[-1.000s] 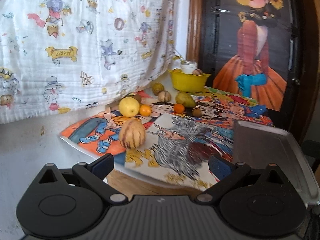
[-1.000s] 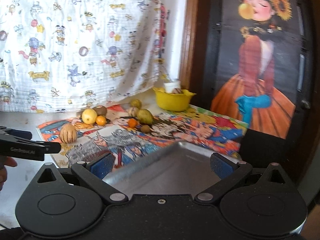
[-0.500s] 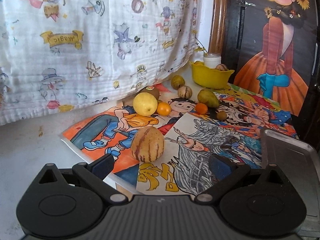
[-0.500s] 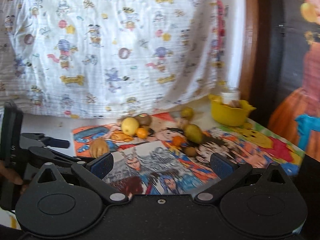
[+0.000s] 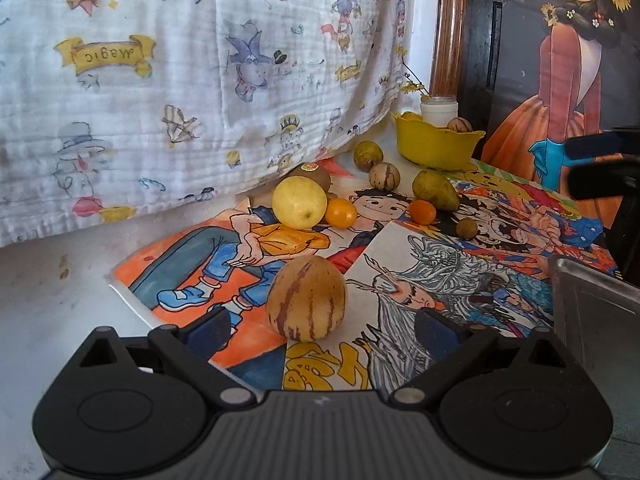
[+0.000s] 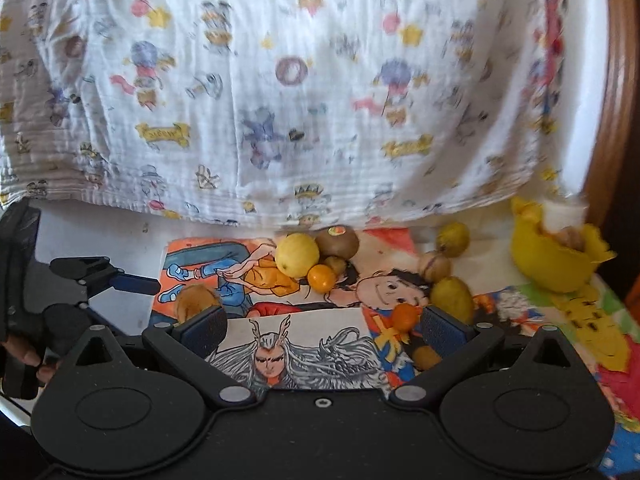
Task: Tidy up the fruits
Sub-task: 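Move the right tool toward a small orange while the left tool approaches the striped pepino melon, then close the right gripper on the small orange while the left gripper closes on the striped pepino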
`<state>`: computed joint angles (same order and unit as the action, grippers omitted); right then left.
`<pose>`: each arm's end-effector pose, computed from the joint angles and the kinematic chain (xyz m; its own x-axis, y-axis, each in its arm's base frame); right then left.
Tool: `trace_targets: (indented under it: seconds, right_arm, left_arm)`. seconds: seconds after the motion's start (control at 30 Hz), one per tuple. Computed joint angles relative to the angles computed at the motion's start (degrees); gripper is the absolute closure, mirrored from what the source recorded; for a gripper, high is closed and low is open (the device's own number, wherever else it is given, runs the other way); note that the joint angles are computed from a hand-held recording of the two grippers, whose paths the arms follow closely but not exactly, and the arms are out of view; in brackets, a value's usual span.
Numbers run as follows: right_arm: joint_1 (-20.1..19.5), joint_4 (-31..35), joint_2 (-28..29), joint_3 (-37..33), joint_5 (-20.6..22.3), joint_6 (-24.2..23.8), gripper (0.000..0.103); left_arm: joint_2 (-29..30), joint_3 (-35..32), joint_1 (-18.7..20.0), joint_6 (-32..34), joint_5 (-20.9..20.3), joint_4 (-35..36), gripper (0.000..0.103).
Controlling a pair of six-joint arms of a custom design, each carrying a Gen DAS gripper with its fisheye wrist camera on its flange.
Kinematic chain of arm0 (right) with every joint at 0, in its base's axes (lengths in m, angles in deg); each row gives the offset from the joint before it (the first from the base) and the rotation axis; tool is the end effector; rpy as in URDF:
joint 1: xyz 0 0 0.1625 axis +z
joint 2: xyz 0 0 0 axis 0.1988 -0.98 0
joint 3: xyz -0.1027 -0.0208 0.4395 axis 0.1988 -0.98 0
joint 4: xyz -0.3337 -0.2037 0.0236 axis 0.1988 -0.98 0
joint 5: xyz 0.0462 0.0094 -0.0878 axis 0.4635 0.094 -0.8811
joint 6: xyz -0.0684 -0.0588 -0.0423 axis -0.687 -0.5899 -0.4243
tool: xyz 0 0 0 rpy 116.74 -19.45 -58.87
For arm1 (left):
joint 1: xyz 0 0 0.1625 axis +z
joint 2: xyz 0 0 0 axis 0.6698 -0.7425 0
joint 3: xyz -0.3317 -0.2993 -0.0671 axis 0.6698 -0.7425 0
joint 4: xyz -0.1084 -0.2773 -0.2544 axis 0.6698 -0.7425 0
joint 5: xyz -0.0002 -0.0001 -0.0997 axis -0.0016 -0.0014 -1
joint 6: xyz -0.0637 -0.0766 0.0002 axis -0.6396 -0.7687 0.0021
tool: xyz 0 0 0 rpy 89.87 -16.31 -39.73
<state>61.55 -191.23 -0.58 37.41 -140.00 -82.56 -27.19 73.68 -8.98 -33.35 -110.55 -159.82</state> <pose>-0.0094 -0.5683 0.3823 -0.4891 -0.7030 0.5163 -0.8701 0.3521 -0.3448 -0.3299 -0.4782 -0.0655 -0.7555 0.0565 -0.6527 0.5727 0.5409 -0.6160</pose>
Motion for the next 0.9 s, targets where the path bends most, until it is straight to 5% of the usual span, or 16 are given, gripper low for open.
trace_targets:
  seconds: [0.3,0.53,0.9]
  right_arm:
    - [2.5,6.8,9.1,-8.3,-3.1,0.4,0.008]
    - [4.2,3.9,15.7,-11.6,-5.1,-1.2,0.019]
    - [5.2,0.0,23.2,-16.2,-6.8,-0.9,0.046]
  left_arm:
    - [1.2,-2.5,1.6,2.5,-0.3,-0.6,0.017]
    - [1.4,-3.2,2.9,3.0,-1.6,-0.6,0.033]
    - [2.1,-5.3,4.4,6.0,-1.9,-2.3,0.046]
